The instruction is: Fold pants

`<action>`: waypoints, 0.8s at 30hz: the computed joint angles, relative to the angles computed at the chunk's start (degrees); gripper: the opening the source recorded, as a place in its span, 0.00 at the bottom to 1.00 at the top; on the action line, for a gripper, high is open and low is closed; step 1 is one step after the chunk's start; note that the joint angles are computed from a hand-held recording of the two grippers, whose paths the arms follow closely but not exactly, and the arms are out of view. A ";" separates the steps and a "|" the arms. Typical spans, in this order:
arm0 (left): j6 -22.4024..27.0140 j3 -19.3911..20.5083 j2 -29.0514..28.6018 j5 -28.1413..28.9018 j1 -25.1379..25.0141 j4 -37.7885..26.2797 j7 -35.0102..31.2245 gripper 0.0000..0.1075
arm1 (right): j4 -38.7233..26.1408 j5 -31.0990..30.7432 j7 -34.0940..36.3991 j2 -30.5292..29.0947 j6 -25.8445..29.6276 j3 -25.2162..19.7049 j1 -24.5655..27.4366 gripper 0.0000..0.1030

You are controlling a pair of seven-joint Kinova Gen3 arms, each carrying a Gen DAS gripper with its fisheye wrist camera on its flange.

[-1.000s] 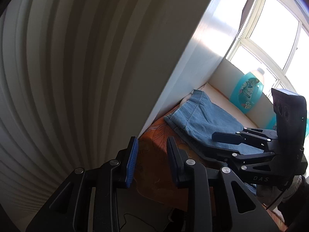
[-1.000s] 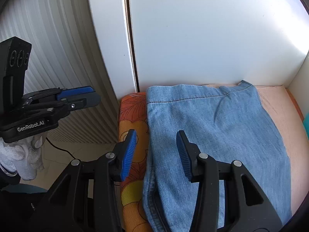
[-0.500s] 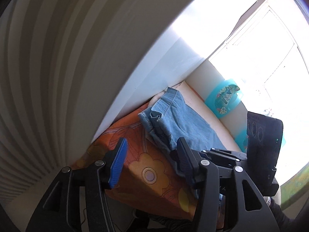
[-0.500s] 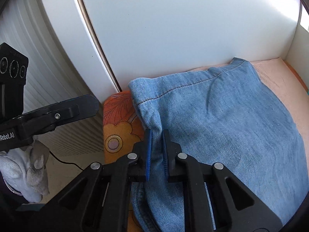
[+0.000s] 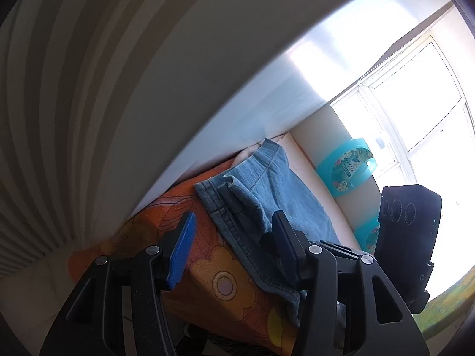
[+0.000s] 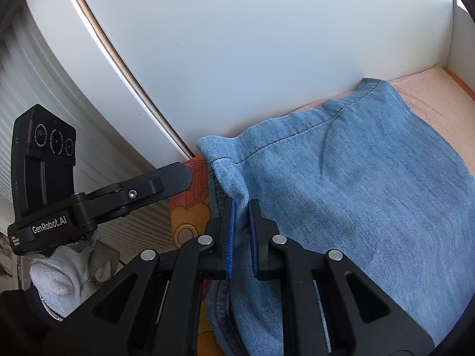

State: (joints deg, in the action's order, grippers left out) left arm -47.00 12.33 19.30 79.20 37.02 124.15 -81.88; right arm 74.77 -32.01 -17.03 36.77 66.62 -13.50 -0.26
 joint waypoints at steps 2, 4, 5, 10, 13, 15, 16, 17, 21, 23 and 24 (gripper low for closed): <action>-1.75 0.47 -0.55 3.32 1.13 0.11 -2.33 0.48 | 2.15 0.62 1.80 -1.22 -2.53 -0.24 -0.55 0.10; -2.80 1.12 -1.26 5.71 1.57 0.57 -3.76 0.48 | 3.70 1.09 3.01 -2.27 -4.42 -0.34 -1.00 0.13; -2.85 1.31 -1.49 6.22 1.42 0.66 -4.20 0.48 | 4.64 1.80 3.47 -2.85 -5.53 -0.95 -1.00 0.20; -2.93 1.82 -2.32 7.43 0.80 0.61 -6.41 0.48 | 15.57 1.75 14.17 -9.17 -16.89 -1.16 -2.63 0.46; -2.68 2.01 -2.55 7.24 0.39 0.47 -6.89 0.48 | 18.13 -0.11 15.82 -10.53 -20.78 0.18 -3.76 0.36; -1.97 1.89 -2.49 6.81 -0.13 0.21 -7.42 0.48 | 14.69 0.52 12.26 -8.67 -18.72 0.05 -3.16 0.13; -2.08 2.13 -2.81 6.99 0.15 0.66 -7.42 0.48 | 12.38 1.55 10.04 -7.47 -16.39 -0.82 -2.11 0.11; -1.43 2.07 -2.80 6.63 -0.15 0.53 -7.65 0.48 | 10.32 1.87 8.75 -6.40 -14.94 -0.71 -2.13 0.10; 4.57 1.14 -3.02 1.99 -2.72 0.91 -5.49 0.48 | 4.77 -0.23 6.92 -2.86 -8.20 -0.67 -0.15 0.10; 6.95 0.73 -2.65 -2.15 -4.28 0.90 -2.15 0.48 | 2.74 -0.72 6.27 -1.64 -5.89 -0.67 0.61 0.10; 8.02 -0.29 -2.40 -3.04 -4.22 0.48 -1.62 0.49 | 1.20 -0.83 5.62 -0.69 -5.04 -0.52 0.54 0.10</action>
State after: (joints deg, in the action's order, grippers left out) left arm -38.97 12.04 16.90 76.16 32.80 124.64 -83.50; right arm 75.97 -32.84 -11.41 36.08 61.58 -14.02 0.28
